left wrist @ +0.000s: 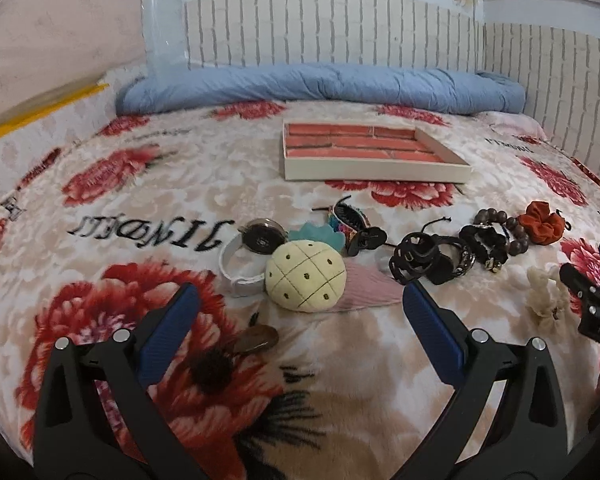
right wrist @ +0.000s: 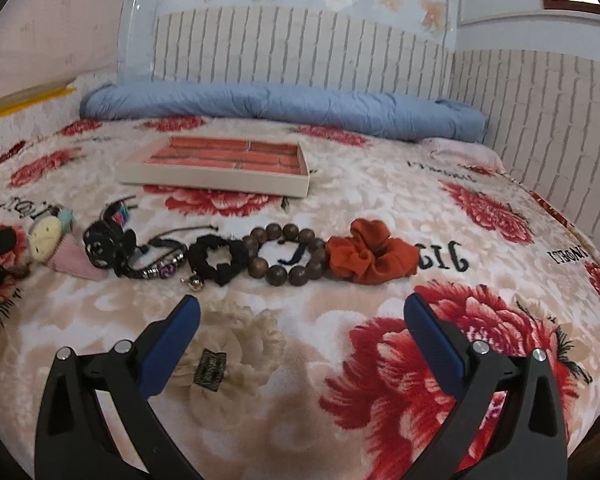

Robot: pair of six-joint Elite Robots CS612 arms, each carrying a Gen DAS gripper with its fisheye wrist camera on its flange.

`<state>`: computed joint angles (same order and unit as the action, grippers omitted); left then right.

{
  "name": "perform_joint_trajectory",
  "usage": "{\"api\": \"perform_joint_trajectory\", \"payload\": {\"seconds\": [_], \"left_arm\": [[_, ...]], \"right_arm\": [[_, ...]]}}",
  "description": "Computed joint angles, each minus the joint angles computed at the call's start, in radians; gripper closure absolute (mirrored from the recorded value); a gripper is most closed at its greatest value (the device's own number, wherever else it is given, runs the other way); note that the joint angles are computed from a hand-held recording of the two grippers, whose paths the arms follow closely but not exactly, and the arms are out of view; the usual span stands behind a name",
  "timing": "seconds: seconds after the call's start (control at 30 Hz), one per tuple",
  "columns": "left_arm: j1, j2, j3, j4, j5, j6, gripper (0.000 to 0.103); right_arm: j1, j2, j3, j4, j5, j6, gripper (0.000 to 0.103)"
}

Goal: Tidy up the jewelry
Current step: 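Grasp the cream flower scrunchie with the right tool while the left tool grasps the pineapple plush keychain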

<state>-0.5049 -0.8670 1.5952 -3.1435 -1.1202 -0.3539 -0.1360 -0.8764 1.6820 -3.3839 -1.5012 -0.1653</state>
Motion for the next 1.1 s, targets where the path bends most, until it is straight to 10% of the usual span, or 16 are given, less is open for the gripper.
{"api": "perform_joint_trajectory", "payload": {"seconds": [1.1], "left_arm": [[0.067, 0.053, -0.121, 0.215, -0.199, -0.031, 0.016]], "right_arm": [[-0.012, 0.005, -0.049, 0.226, 0.013, -0.033, 0.015]]}}
